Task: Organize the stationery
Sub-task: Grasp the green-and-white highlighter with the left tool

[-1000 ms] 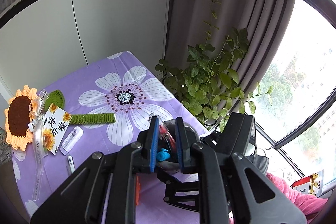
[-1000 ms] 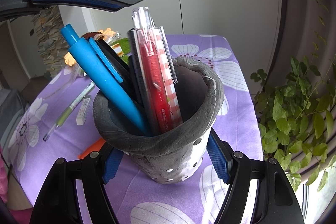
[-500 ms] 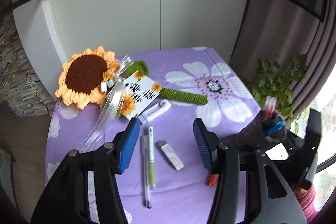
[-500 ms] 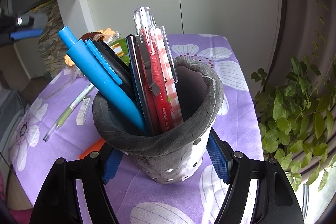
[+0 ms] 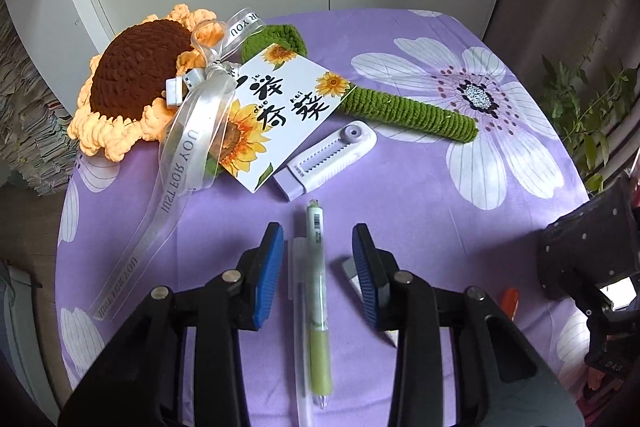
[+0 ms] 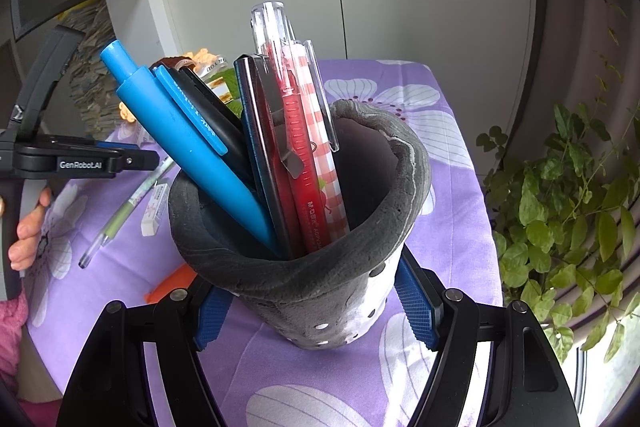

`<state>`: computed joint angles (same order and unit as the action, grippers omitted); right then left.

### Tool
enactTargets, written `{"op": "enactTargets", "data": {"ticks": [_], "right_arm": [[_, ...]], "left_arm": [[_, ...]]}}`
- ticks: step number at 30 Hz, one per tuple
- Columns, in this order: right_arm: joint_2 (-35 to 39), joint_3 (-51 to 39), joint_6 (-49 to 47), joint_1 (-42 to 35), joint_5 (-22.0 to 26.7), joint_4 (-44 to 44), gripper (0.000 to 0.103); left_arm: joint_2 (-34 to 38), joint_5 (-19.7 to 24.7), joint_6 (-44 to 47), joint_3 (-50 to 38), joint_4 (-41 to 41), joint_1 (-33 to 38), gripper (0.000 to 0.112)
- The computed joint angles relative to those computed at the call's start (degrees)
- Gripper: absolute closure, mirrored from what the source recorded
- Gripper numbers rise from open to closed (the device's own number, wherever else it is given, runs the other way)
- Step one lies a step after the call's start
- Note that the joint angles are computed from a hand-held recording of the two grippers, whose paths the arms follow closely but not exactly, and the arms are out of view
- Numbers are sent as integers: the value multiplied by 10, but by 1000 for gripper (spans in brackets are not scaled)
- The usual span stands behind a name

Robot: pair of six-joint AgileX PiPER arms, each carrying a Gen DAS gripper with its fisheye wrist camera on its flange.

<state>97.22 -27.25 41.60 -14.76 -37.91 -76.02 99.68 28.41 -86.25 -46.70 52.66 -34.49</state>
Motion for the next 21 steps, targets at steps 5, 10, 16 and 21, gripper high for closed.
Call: {"op": "enactTargets", "data": {"ticks": [5,10,16,21], "right_arm": [[1,-2,2,2,2,0,29],[2,-3,4,2,3,-1,29],[2,-6,12,5,7,-7,29],[6,-8,9,5,7,-4,29]], "left_arm": [[45,1,69,-45,-55,29,83],[57,-20,121,-57,-100,48,102],[57,-38,153,-55,-130,49,104],[12,-53,115,-13,-111,19,105]]}}
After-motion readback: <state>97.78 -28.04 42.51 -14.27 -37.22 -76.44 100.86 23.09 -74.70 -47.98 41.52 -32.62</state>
